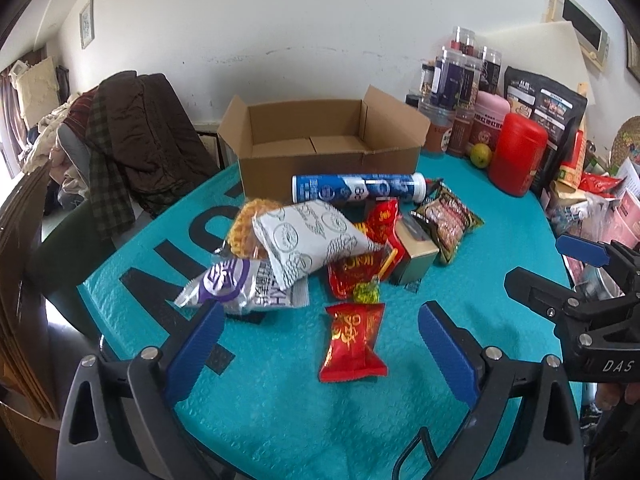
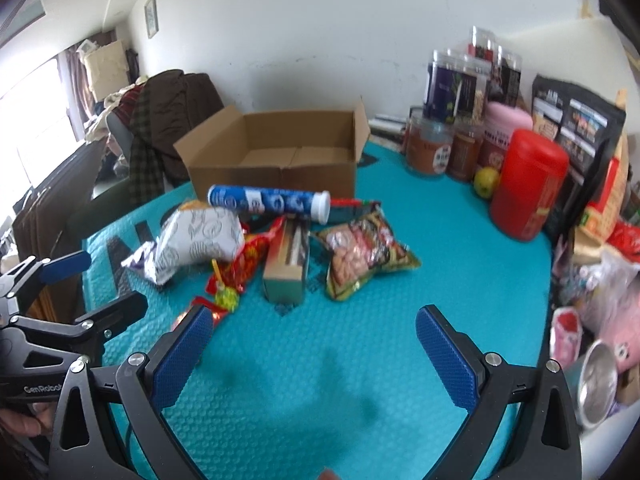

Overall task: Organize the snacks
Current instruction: 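Move both tools toward the snack pile on the teal mat, then grasp the red candy packet with the left tool while the right tool grasps the green lollipop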

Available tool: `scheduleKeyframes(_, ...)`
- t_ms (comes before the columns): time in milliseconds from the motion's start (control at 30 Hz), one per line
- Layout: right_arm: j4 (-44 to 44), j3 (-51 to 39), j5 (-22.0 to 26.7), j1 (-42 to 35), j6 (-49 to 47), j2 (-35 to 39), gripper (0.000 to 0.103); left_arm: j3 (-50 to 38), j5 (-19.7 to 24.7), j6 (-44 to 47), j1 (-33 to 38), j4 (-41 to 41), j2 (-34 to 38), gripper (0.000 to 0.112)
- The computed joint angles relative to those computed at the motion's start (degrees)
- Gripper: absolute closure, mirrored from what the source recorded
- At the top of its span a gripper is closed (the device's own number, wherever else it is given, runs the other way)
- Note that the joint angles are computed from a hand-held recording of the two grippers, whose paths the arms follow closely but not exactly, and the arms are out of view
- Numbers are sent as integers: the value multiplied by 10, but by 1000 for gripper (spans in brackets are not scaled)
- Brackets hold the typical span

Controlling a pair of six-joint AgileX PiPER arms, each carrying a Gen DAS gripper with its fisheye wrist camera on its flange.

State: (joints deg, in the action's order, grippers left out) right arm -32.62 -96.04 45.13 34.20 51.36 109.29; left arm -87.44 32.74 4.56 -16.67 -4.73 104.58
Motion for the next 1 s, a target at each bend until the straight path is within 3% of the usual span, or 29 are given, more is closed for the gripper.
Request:
scheduleKeyframes(200, 0, 33, -18, 0, 38, 3, 0, 10, -9, 25, 3, -22, 17, 22)
scheduleKeyframes(267, 1, 44, -23, -1, 48, 6, 0, 3, 3, 46, 5, -44, 29, 29)
scheduleKeyframes(567, 26, 76, -50, -12, 67, 13, 0, -45, 61, 95, 13, -104, 90, 41)
scheduleKeyframes(633, 49, 79, -60, -19, 56, 15, 0, -50, 65, 102, 13, -109, 98, 50)
scheduleKeyframes(767, 86, 71, -65, -28, 26, 24, 0, -84, 102, 121, 17, -132, 131, 55)
scheduleKeyframes(833, 91, 57, -55, -28, 15, 33, 0, -74, 82, 135, 17, -138, 132, 69)
scheduleKeyframes(1000, 143, 40, -64, -39, -24, 43, 0, -80, 80, 174, 30, -165, 133, 74)
